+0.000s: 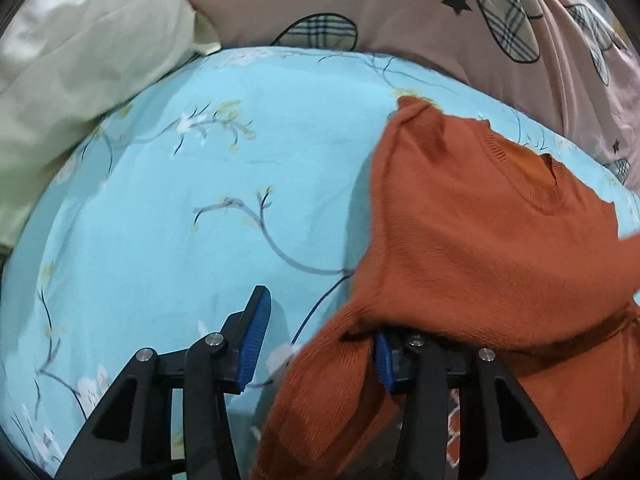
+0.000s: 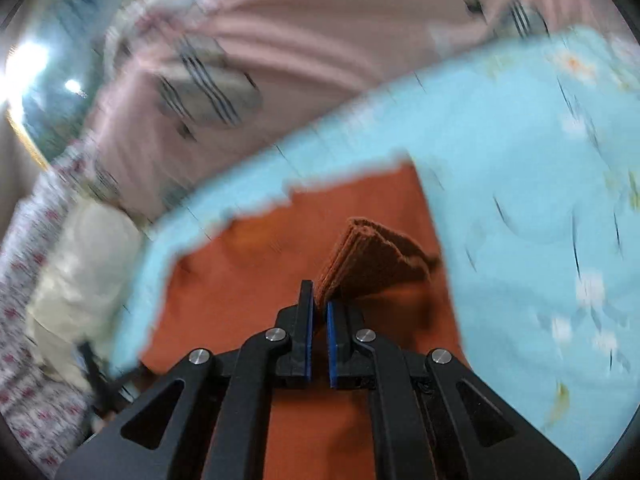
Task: Fold small clothes
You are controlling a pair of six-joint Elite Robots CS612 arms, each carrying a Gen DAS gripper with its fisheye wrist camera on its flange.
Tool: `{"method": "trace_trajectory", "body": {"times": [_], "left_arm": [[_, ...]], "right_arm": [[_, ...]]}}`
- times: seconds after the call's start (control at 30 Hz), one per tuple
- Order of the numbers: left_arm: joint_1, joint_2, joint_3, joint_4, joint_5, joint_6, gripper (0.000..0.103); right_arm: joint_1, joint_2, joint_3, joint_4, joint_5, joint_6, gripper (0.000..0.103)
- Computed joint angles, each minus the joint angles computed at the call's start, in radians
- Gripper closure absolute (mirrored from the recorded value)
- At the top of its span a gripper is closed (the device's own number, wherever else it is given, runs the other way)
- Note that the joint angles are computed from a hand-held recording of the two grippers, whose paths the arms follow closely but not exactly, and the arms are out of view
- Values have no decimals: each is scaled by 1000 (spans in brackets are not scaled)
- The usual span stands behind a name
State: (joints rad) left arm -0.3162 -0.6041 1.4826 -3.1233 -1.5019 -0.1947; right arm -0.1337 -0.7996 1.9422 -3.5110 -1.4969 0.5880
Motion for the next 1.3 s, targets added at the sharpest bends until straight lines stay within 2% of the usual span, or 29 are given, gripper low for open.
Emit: {"method": "trace_trajectory", "body": {"times": [0.03,0.1,0.17,0.2,0.27,0.3,0.33,0.37,0.4,0.43,0.53,0.6,0.7,0.83,0.9,0.93,1.0,1.07,1.17,1.23,1.3], "left_arm": [[1,-2,6,-10,2,-3,56],[4,-5,18,-36,-1,-14,56],[10,-6,27,-59,-17,-31,54],[13,-4,26,-62,-27,-45,54],[21,0,24,-64,-58,-76,54],[26,2,25,-72,-76,-94,54],[27,3,26,-80,-82,-103,54],[28,4,29,-91,-83,-108,53],[27,4,30,-96,-81,-108,53],[26,5,31,-99,-78,-107,52],[25,7,29,-99,-76,-106,52],[20,6,34,-106,-62,-94,51],[10,5,42,-124,-31,-62,51],[21,15,31,-127,-70,-79,50],[33,22,26,-145,-111,-104,50],[38,25,24,-153,-129,-115,50],[48,33,19,-175,-166,-143,50],[57,42,15,-207,-197,-169,50],[63,49,13,-234,-215,-198,50],[64,51,14,-247,-207,-219,51],[66,52,17,-262,-189,-254,53]], "right_arm": [[-2,-1,6,52,1,11,93],[-2,-5,25,65,4,39,88],[13,-17,38,37,-51,38,82],[29,-25,39,22,-109,23,78],[55,-31,33,-37,-203,-12,57],[64,-29,21,-69,-223,-36,51],[67,-25,5,-95,-208,-58,44],[65,-17,-16,-110,-164,-79,39],[61,-7,-52,-87,-91,-105,37],[55,10,-104,-37,12,-138,34],[55,95,-289,116,251,-239,34],[71,150,-420,264,297,-306,34],[94,238,-618,473,349,-456,34],[115,329,-812,700,328,-613,33],[113,357,-869,785,393,-677,31],[107,369,-895,822,469,-701,31],[93,392,-945,901,632,-722,34],[93,418,-990,909,713,-718,47],[102,471,-1083,909,723,-637,64],[109,497,-1120,881,684,-569,71],[111,525,-1151,813,652,-454,71]]}}
